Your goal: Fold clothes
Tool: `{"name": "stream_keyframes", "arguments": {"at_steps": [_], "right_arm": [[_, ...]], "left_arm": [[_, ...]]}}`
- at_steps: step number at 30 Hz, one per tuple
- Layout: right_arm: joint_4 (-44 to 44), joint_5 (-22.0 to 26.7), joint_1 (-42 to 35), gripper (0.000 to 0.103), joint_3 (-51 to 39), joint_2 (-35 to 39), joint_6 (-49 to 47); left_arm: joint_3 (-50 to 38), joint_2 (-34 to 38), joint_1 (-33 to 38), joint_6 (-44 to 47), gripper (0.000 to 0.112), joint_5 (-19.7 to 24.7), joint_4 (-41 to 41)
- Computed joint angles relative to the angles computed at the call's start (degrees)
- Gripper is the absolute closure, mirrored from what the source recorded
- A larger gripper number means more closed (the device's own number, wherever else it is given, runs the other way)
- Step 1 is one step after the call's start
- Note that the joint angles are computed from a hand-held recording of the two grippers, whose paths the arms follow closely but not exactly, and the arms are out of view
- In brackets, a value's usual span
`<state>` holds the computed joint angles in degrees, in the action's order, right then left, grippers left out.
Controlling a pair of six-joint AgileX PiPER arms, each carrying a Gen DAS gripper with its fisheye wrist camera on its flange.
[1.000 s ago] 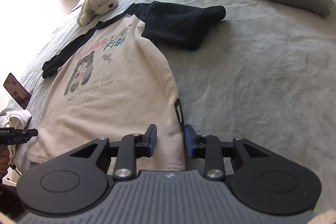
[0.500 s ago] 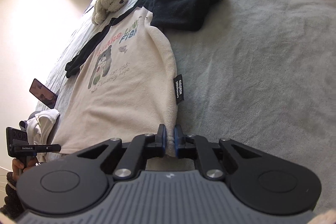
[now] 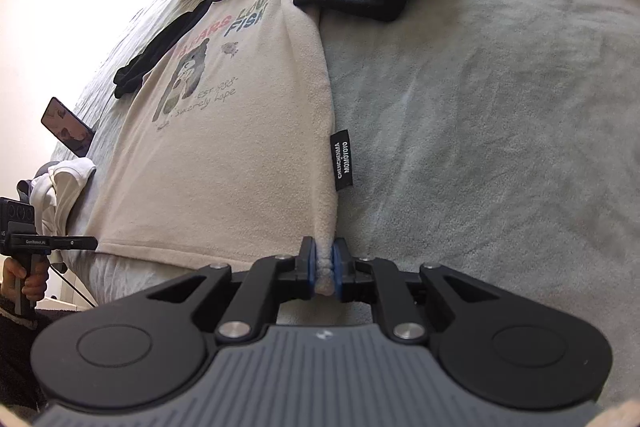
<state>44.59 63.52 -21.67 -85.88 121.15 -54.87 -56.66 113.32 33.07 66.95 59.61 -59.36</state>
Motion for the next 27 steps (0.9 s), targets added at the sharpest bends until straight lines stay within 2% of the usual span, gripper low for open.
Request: {"name": "stream_keyframes", "arguments": {"at_steps": [2, 3, 4, 5, 7, 10, 13, 16, 21, 27], "right_arm": [[0.9, 1.7, -0.8, 0.085, -1.8, 1.6, 1.9], [1.6, 2.6, -1.3, 0.082, -2.9, 2.3, 3.4], [2.3, 3.2, -1.7, 0.074, -3.8, 2.9, 4.7], [3.0, 3.0, -2.0, 0.069, -4.3, 3.0, 5.6], [4.3, 2.4, -2.4, 0.058, -5.2, 3.1, 7.4], [5.5, -0.7, -2.0, 0.052, -6.6, 3.2, 10.4], [5.9, -2.5, -1.0, 0.051, -9.9, 5.5, 16.0], [5.9, -3.3, 0.3, 0.051, -14.2, 8.1, 20.9], [7.0, -5.0, 2.6, 0.051, -19.9, 11.7, 27.4], [10.7, -9.8, 4.9, 0.050, -23.4, 14.9, 29.5]], "left_arm": [[-0.4, -0.1, 0.5, -0.3, 0.080, 0.8, -0.6], [-0.4, -0.4, 0.7, -0.3, 0.074, 1.1, -1.1], [-0.2, -1.0, 0.9, -0.2, 0.064, 1.0, -1.5], [0.3, -2.4, 0.7, -0.1, 0.057, -0.2, -1.7], [0.9, -5.1, -0.5, -0.6, 0.050, -3.5, -1.9], [0.5, -8.3, -4.1, -4.5, 0.047, -10.6, -1.2], [0.4, -11.2, -9.8, -8.8, 0.043, -20.9, 0.3], [-0.8, -12.0, -15.6, -12.1, 0.043, -28.2, 2.2], [-3.8, -10.3, -23.9, -15.8, 0.039, -37.6, 2.9], [-9.3, -3.0, -31.4, -10.8, 0.038, -47.4, -6.0]]}}
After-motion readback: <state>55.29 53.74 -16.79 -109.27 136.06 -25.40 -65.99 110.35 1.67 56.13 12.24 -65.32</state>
